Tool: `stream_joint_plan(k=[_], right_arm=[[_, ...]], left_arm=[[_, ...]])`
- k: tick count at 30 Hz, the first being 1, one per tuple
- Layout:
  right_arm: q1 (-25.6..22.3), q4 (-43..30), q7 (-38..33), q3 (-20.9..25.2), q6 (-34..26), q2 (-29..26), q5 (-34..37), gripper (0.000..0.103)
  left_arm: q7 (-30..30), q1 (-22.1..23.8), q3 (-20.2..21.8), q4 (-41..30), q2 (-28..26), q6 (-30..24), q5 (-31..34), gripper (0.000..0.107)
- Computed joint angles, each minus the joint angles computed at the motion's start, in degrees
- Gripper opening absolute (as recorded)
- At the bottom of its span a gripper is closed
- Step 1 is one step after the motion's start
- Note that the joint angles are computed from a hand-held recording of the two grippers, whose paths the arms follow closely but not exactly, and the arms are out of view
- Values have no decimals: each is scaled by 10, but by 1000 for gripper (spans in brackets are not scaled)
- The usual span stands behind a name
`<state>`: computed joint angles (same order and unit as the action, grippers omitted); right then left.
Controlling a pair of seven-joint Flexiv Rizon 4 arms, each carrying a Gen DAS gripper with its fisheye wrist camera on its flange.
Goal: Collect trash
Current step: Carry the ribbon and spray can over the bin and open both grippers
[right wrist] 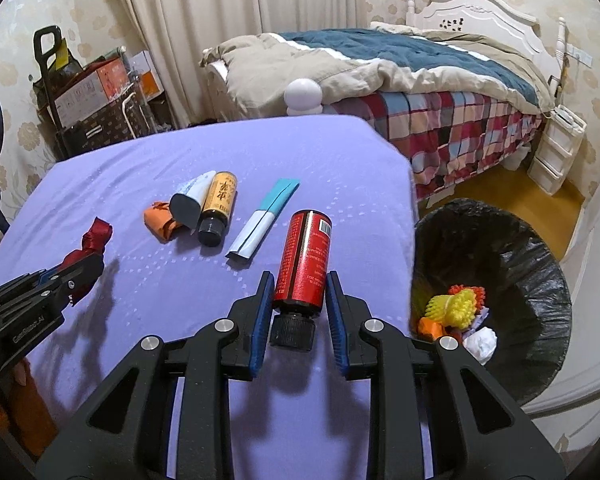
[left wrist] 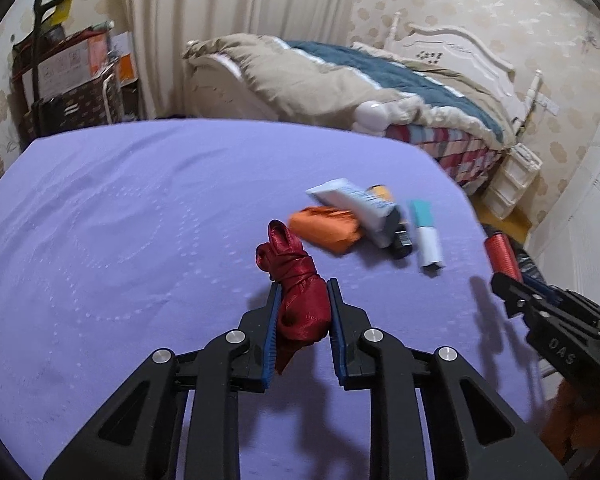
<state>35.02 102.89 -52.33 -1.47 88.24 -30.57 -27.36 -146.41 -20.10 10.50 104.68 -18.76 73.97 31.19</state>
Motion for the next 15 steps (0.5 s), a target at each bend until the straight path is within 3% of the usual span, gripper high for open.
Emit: stream_joint_plan(k=[4, 13, 15], right_arm=[[22, 26, 20, -42, 24, 19, -8, 26], [122, 87, 82, -222, 69, 49, -24, 26], [129, 91, 84, -241, 71, 48, -16, 26]], left_arm=[[10, -10, -9, -22, -9, 11, 6, 23], [84, -34, -21, -96, -66, 34, -44, 23], [107, -40, -24, -118, -84, 35, -62, 23]])
